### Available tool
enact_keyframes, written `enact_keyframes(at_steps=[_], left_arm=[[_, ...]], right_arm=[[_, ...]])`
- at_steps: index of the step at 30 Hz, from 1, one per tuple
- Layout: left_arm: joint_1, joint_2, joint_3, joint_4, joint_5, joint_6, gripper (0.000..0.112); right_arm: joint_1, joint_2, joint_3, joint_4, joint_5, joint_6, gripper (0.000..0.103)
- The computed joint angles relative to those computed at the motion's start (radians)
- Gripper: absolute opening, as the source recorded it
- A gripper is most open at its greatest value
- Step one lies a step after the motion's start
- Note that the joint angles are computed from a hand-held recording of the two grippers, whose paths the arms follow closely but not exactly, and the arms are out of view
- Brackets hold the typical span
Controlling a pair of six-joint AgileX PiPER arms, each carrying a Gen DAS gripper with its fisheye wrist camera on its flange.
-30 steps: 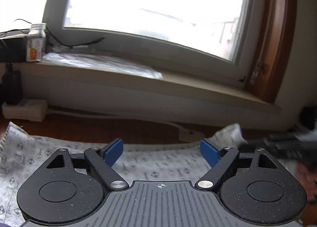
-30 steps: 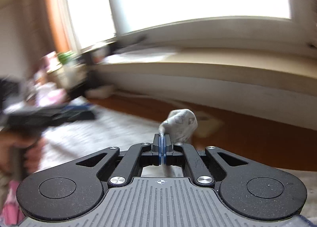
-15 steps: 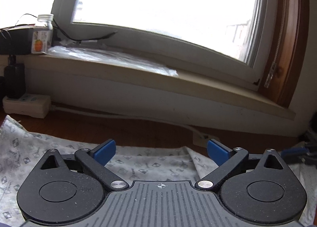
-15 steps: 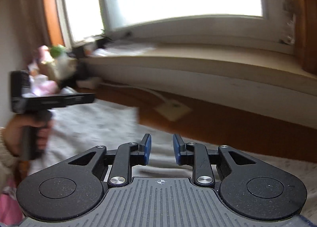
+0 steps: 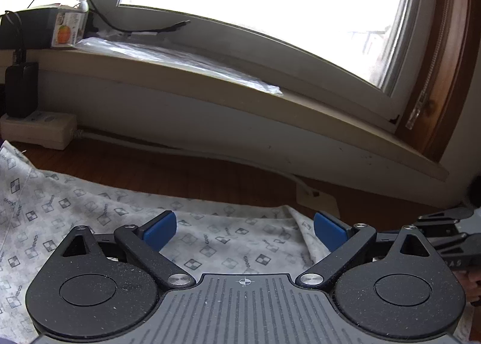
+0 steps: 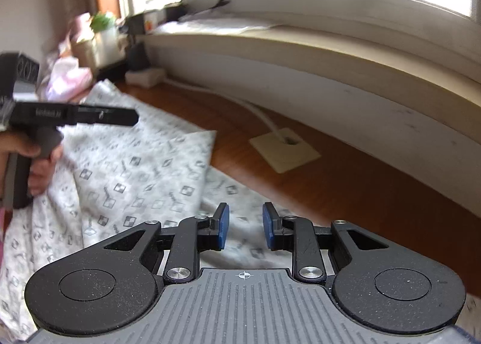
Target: Fold clothes
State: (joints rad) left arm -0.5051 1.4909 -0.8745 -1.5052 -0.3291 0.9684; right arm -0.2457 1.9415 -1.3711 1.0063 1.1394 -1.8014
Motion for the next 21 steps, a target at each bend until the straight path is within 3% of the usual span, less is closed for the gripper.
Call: enact_keyframes(at_steps=[7, 16, 18, 21], left_arm=[[0.034, -0.003, -0.001, -0.074, 0.038, 0.025, 0.098], [0.043, -0.008, 0.006, -0.049, 0.048, -0.011, 0.098], [0.043, -0.007, 0.004, -0.060, 0.051, 0.001, 0.098], [0.045, -0.005, 0.002, -0.076, 0.055, 0.018, 0.098]], right_arm=[[0.056, -0.003, 0.034, 0.052, -0.132, -0.010, 0.025], [0.087, 0.026, 0.008, 0.111, -0.274, 0.026, 0.024], [0.049, 0.036, -0.018, 0.131, -0.249, 0.045, 0.024], [-0.039, 0.069, -0.109, 0.096, -0.103, 0.113, 0.024]])
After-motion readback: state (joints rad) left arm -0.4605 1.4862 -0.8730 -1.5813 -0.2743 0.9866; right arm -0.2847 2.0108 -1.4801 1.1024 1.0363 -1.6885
